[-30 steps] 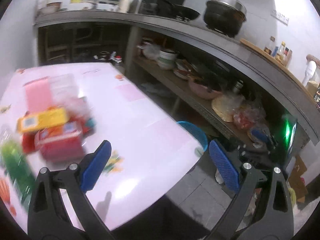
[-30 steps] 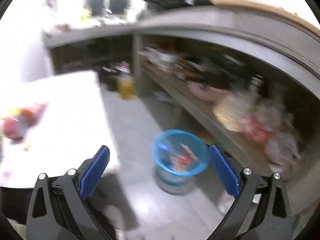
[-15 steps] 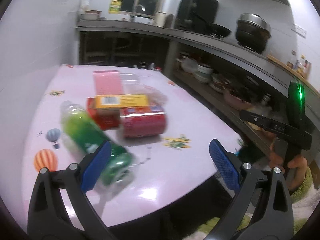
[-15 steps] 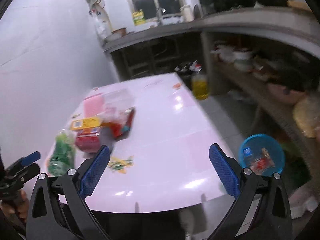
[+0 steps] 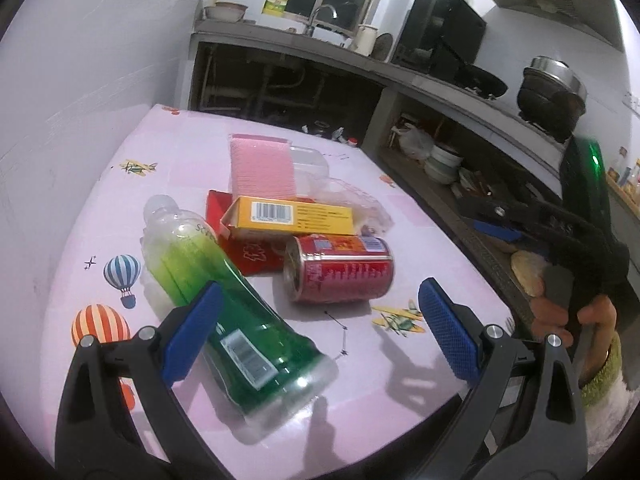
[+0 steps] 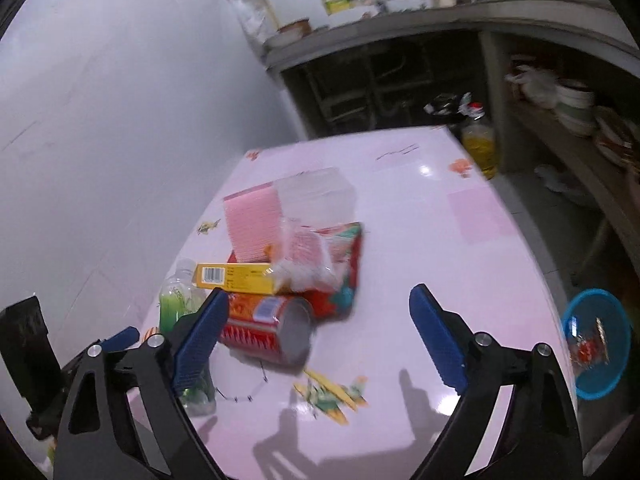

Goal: Collect trash
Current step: 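Grasp the clear red-printed plastic bag with the right tool and lift it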

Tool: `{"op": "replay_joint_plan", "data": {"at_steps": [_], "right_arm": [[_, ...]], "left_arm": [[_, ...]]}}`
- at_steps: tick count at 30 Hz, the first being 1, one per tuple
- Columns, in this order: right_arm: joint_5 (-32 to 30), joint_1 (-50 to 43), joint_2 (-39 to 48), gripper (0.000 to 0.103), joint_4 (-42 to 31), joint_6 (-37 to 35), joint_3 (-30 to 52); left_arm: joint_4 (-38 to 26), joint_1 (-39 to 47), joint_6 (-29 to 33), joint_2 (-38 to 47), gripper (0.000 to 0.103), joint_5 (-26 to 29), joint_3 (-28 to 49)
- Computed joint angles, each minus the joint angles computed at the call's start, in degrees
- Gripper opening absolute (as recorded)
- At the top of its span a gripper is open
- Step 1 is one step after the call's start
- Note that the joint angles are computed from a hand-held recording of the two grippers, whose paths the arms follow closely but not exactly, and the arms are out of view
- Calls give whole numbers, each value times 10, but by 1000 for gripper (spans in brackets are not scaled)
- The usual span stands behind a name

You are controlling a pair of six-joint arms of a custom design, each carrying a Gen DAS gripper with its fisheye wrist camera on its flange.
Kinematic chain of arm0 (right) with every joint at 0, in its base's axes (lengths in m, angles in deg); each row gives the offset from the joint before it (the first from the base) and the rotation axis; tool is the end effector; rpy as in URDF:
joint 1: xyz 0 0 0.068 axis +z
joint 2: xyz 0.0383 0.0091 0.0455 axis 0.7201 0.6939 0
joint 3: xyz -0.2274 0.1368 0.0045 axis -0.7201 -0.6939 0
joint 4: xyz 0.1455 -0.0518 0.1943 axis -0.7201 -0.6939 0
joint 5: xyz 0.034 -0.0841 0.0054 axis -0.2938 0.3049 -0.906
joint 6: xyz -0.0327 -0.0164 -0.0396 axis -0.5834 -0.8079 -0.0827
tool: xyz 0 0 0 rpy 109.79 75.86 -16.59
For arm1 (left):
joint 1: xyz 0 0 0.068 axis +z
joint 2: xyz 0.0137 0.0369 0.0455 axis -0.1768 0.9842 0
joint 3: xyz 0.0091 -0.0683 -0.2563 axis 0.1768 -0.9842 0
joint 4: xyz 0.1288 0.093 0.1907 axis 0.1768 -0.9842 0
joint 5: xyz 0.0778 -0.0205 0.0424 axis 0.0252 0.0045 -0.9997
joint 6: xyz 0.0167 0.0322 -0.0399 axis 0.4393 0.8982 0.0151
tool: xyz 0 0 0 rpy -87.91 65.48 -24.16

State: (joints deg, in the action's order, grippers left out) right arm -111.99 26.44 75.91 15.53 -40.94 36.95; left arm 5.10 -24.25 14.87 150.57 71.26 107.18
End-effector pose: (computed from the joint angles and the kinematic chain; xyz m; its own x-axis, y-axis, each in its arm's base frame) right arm 0.2519 -0.0691 0.3497 -0.7011 0.2038 -0.6833 -0.0983 0.9215 0.3756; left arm 0.2092 -0.0636 0.3138 -0.6435 0.0167 -0.7653 0.3749 0.8785 -0.2961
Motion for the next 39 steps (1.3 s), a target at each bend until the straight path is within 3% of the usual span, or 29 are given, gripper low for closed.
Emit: {"op": "replay_joint_plan", "data": {"at_steps": [11, 13, 17, 19, 21, 22, 25, 32, 34, 39], "right_arm": [[15, 91, 271, 82, -135, 22, 273], [25, 99, 311, 81, -174, 13, 321], [29, 99, 343, 53, -220, 3, 357], [22, 94, 338, 40, -221, 1, 348], [20, 88, 329, 33, -219, -1, 342], [19, 85, 324, 24, -217, -1, 337], [25, 80, 293, 16, -199, 4, 307], [47, 64, 206, 9, -142, 15, 225], [36, 50, 195, 3, -139, 14, 217], [5, 2, 164, 4, -141, 5, 189]], "left_arm": [[31, -7, 14, 71, 93, 1, 40], [33, -6, 13, 82, 84, 12, 45], [34, -3, 12, 104, 77, 29, 53], [36, -2, 14, 110, 74, 33, 53], [40, 3, 15, 116, 74, 43, 53], [40, 5, 15, 118, 73, 46, 53], [38, 11, 17, 124, 70, 56, 54], [32, 10, 23, 115, 65, 68, 48], [27, 9, 27, 113, 63, 70, 49], [15, -4, 30, 108, 61, 68, 52]]}}
